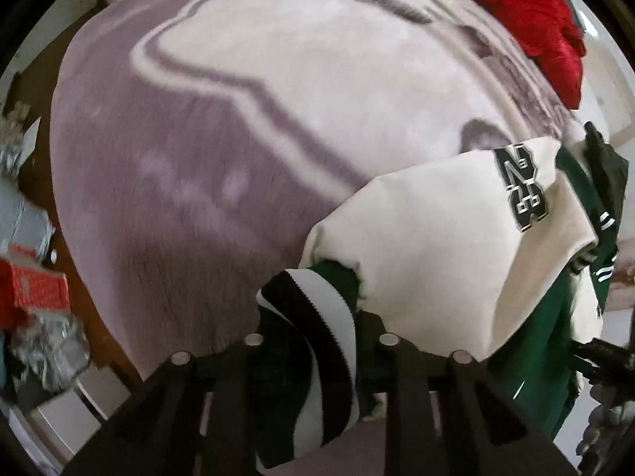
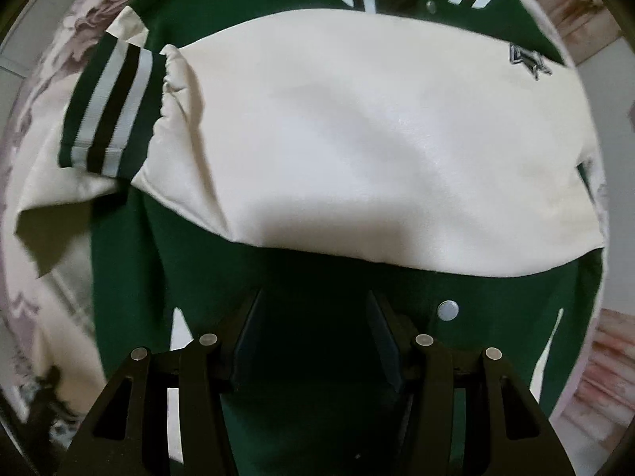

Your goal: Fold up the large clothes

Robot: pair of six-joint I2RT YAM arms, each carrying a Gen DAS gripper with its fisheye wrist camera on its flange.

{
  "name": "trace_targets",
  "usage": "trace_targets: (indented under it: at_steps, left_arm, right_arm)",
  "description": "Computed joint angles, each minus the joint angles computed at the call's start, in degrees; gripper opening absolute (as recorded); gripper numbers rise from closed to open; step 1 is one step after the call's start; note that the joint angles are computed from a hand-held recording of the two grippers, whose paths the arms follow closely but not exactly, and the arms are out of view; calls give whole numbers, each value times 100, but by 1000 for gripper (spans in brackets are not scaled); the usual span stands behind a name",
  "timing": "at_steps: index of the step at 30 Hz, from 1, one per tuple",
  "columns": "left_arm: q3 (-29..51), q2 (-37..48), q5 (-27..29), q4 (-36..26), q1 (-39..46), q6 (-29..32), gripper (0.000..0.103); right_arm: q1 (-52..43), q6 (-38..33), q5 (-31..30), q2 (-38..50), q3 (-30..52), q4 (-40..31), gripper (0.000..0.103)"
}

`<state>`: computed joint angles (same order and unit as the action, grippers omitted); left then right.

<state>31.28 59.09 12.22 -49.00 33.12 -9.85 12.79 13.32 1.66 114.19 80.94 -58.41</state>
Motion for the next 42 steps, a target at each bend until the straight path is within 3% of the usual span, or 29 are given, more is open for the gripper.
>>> trace_targets:
  at_steps: [4, 8, 14, 17, 20, 23, 26, 33, 37, 40, 41, 42]
  left_arm:
    - [722, 887, 332, 283, 875, 933, 17]
    - [1743, 2121, 436, 690, 1464, 1422, 17]
    - [3272, 4320, 269, 1362, 1388, 1468, 18]
    - [4023, 5231, 332, 1198, 1431, 1450, 23]
    - [4472, 5540, 491, 800, 1545, 1420, 27]
    - [4426, 5157, 755, 321, 1778, 1464, 36]
    - [4125, 4575, 1110, -110, 2195, 1592, 77]
    - [2696, 3263, 1587, -226, 2661, 1004, 78]
    - [2129, 3882, 2100, 742, 1889, -128, 78]
    - [1908, 4112, 1965, 1839, 1524, -898, 75]
    - [1885, 4085, 1887, 2212, 1464, -1132, 72]
    - [1903, 4060, 1867, 2396, 1463, -1247, 55]
  right_arm:
    - [239, 171, 272, -168, -149, 130, 55]
    - [401, 345, 409, -251, -208, 260, 55]
    - [520, 742, 353, -253, -301, 343, 55]
    - [600, 935, 283, -247, -368, 367, 55]
    - [582, 1025, 204, -379, -565, 441, 55]
    - [448, 1136, -22, -598, -861, 562, 55]
    - [312, 1218, -202, -801, -1162, 651, 55]
    - [209, 1284, -313, -1244, -1788, 873, 55]
    - [264, 1438, -343, -1192, -1761, 864, 55]
    - [236, 1461, -347, -1175, -1842, 945, 55]
    - [251, 1470, -337, -1150, -1802, 935, 55]
    - [222, 1434, -328, -1081, -1702, 905, 55]
